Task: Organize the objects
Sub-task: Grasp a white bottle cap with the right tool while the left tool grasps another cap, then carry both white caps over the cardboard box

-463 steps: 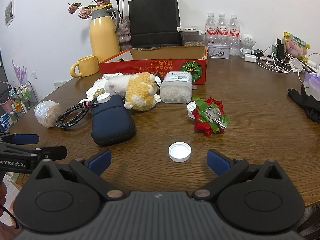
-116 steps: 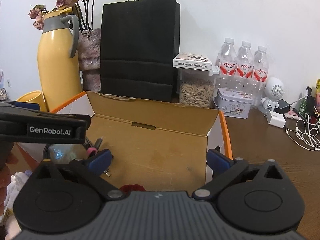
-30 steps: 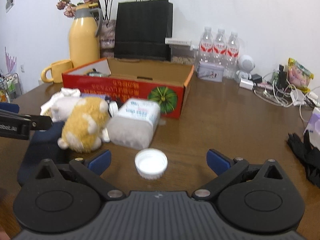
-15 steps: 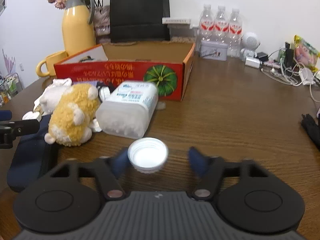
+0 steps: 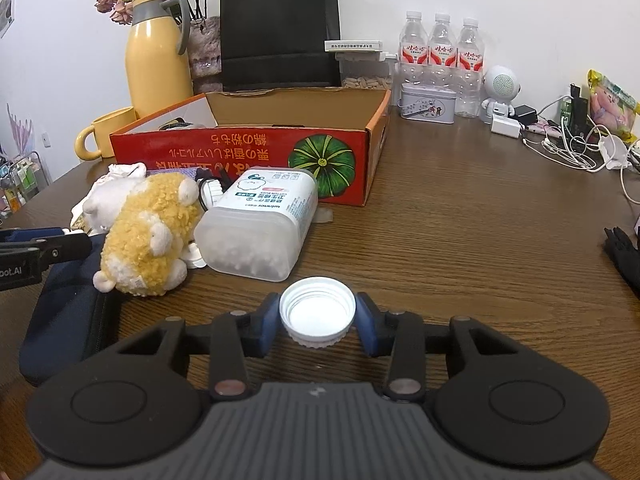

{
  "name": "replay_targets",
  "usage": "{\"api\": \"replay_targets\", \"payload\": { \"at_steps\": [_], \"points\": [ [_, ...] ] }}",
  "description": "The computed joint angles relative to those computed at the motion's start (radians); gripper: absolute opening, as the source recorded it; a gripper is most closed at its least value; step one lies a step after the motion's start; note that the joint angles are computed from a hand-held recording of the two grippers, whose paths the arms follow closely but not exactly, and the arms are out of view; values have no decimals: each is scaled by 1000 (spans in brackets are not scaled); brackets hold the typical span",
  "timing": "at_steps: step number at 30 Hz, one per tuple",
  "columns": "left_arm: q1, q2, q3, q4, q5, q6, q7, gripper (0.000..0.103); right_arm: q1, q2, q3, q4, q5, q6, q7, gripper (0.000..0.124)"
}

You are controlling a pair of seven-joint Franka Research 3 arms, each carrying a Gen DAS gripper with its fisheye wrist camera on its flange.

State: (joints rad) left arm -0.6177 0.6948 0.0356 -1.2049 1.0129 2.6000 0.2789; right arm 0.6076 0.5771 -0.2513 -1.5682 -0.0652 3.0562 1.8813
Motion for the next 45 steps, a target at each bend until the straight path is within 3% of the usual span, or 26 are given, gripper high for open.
{"api": "replay_targets", "payload": {
  "at_steps": [8,12,19,27,37,45],
  "points": [
    [2,-19,6,-31,24,27,-22,27,7,1,-10,-2,1,4,11,41],
    [2,-27,9,-42,43,38,-43,27,-18,-4,20,-10,23,21,-1,41],
    [4,-36,11,-47,70,40,-69,27,47,-4,-53,-32,35,79,-11,41],
    [12,-39,9,-35,90,57,-85,27,81,-1,-88,-20,79,104,-41,41],
    [18,5,22,50,73,88,-53,27,106,43,-127,78,115,106,-63,41],
    [32,96,29,213,-19,100,51,27,82,108,-117,215,118,79,-55,41]
  ]
}}
